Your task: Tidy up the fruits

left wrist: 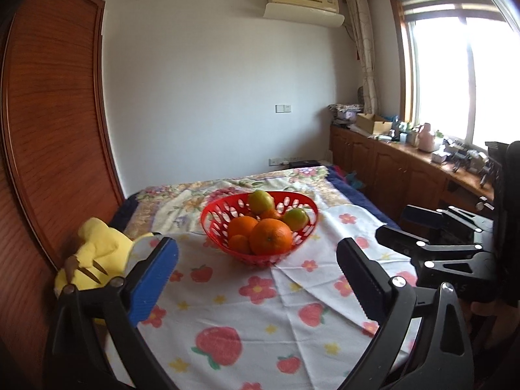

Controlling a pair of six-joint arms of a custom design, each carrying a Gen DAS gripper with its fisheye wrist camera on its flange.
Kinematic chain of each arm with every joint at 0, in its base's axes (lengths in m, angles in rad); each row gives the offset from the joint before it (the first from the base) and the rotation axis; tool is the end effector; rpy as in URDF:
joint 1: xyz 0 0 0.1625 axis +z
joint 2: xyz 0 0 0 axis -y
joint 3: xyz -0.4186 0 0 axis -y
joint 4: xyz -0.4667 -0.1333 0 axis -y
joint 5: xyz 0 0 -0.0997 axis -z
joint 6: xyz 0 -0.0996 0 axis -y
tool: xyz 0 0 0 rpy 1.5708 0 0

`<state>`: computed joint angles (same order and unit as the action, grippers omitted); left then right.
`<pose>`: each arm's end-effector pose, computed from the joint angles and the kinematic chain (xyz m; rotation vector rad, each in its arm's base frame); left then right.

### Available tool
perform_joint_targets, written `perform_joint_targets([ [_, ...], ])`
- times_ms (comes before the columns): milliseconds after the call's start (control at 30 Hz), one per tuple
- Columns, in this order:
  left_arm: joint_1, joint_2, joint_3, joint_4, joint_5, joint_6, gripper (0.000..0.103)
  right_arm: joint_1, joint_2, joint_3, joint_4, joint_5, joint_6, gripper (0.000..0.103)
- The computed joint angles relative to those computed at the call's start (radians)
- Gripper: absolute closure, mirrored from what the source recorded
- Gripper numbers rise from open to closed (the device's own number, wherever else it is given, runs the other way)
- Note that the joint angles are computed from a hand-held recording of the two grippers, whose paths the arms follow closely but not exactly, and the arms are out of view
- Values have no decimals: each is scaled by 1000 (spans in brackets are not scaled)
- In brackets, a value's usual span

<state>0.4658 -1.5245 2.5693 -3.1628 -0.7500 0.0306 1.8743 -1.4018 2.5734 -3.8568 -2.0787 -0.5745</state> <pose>-0.2417 -0.3523 0.1709 1.0713 2.2388 -1.1425 0.1927 -0.3314 0.1963 0.6137 -2.1448 1.2823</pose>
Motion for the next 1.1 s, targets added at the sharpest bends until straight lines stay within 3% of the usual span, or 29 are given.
perform_joint_targets([
  [833,-250,-407,206,372,155,-312,4,187,37,119,-276,-170,2,28],
  [1100,-272,-461,219,440,170,-348,4,219,31,132,-305,-197,5,28],
])
